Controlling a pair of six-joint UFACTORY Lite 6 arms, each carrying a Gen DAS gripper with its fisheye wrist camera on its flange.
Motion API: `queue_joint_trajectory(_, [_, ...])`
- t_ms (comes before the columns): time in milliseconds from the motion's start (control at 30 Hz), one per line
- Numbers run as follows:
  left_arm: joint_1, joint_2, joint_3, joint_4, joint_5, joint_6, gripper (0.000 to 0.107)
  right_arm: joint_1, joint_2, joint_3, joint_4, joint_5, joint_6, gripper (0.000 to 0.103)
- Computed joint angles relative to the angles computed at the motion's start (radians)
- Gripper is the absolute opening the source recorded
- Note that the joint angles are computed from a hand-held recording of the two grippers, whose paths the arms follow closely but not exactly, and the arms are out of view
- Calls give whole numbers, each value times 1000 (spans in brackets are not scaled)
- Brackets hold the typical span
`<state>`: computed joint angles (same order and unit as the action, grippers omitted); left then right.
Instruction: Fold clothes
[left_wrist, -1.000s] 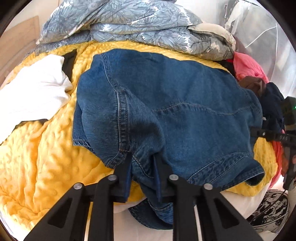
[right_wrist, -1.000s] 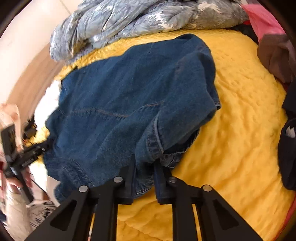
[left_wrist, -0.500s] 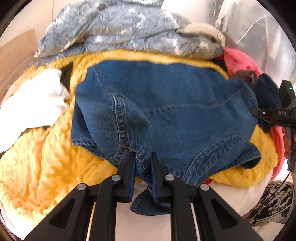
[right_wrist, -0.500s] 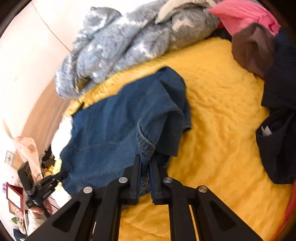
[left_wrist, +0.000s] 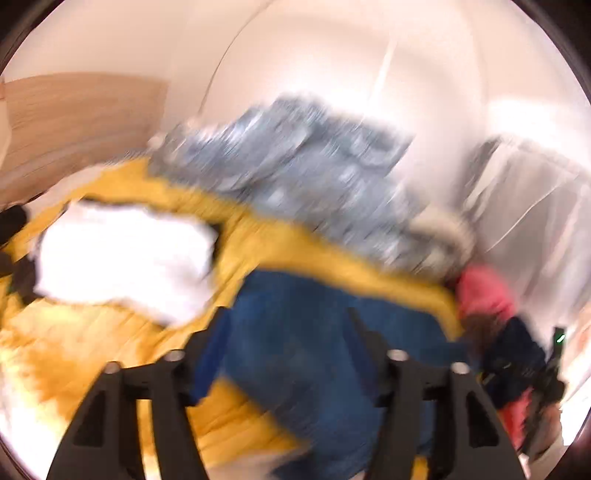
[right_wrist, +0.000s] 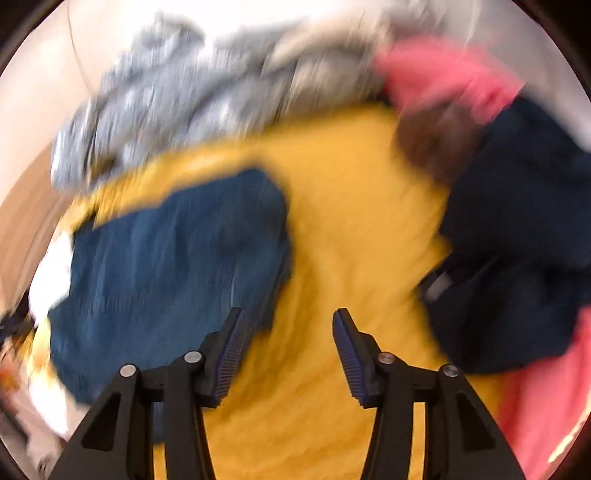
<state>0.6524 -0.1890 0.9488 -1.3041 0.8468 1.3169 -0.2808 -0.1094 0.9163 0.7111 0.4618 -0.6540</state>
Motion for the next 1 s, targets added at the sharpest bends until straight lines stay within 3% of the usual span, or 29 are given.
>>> queue_joint_trajectory(67, [-135,40,66,32,-62,-44,74,15,-52,12,141,-16,-98,64])
queue_joint_trajectory(100, [-231,93,119,85,-138,-97,74,38,-48,38,188,-14,-125,75])
queue_joint_trajectory(133, [-324,155,177,177,-228,-191,74,76,-17,78,211,-20,-128,79])
queue_joint_trajectory(200, [-465,318,280,382,-377,-397,74,150,102,185,240,-27,-119,79])
queue_joint_trajectory(300, [-573,541,376,696,-515,-674,72,211,364,387,273,17,-82,79])
queue_joint_trajectory(400, [-599,688,421,1010,-534,-910,73,243,528,488,69,2,152,79])
queue_joint_trajectory(467, [-583,733,430,1098,-540,-966,76,276,643,528,-141,-30,304,79])
queue_joint_trajectory(533, [-561,762,445,1019,-519,-905,78,297,720,561,-328,-47,418,79])
queue_joint_trajectory(600, [-547,753,426,913,-526,-795,78,327,735,515,-402,-149,437,83])
queue_joint_trajectory(667, [-557,736,409,949,-545,-824,78,361,713,448,-555,-257,561,85])
queue_joint_trajectory(767, [-552,707,402,933,-534,-814,78,358,712,453,-570,-245,561,85])
queue_joint_trajectory(833, [-516,637,358,742,-523,-639,76,343,705,477,-526,-185,501,85])
queue_joint_trajectory(900, [-465,549,347,533,-438,-475,77,347,668,484,-626,-142,609,85])
queue_joint_trajectory(1000, [-421,440,306,224,-430,-239,78,377,493,354,-829,-264,818,85])
